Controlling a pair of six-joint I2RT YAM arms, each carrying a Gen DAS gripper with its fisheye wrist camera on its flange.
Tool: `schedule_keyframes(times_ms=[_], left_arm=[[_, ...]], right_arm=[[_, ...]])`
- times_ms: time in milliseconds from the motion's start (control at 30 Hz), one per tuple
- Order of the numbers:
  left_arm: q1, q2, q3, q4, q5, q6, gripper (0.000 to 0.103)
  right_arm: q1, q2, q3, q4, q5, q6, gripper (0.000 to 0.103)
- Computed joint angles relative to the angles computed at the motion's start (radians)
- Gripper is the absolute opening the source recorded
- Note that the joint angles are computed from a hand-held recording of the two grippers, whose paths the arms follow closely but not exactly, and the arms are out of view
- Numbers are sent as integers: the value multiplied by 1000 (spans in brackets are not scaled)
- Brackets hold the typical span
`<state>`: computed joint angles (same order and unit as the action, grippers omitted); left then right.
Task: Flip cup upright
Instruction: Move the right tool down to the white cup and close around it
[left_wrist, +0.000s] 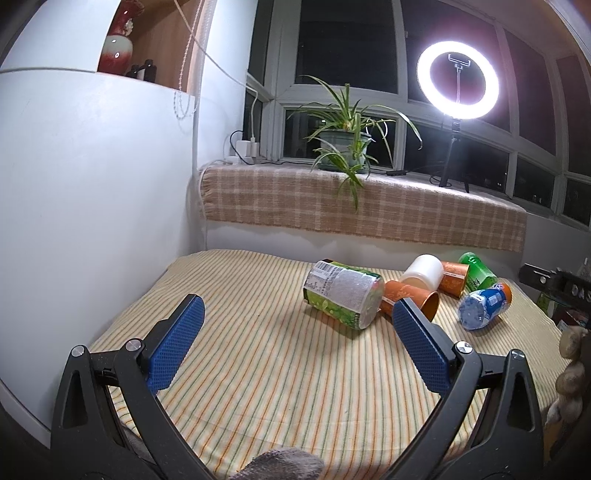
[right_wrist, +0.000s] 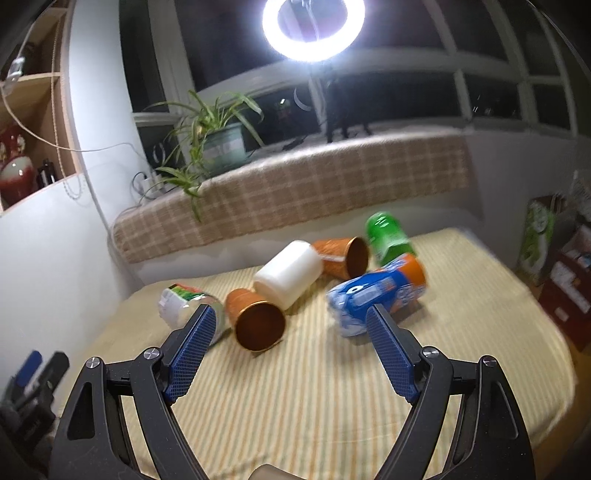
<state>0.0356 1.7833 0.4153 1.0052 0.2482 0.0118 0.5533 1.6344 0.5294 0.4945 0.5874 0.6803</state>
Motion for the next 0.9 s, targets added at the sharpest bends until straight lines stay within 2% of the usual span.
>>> schedule_keyframes(times_ms=[167, 433, 633, 800, 900], left_arm=[[39, 36, -5, 21, 38, 21, 103], [101, 83, -19, 33, 90, 52, 103], [158, 104, -16, 40, 127, 45, 103], [207, 121, -4, 35, 152, 39, 103], [236, 132, 16, 20, 162, 38, 103]], right_arm=[[-146, 60, 79, -7, -245, 19, 84], [-335, 263, 375, -171, -562, 125, 84], [-402, 462, 638, -349, -686, 227, 83], [-404, 585, 814, -456, -672, 266, 83], [-396, 668, 949, -561, -666, 257, 83]])
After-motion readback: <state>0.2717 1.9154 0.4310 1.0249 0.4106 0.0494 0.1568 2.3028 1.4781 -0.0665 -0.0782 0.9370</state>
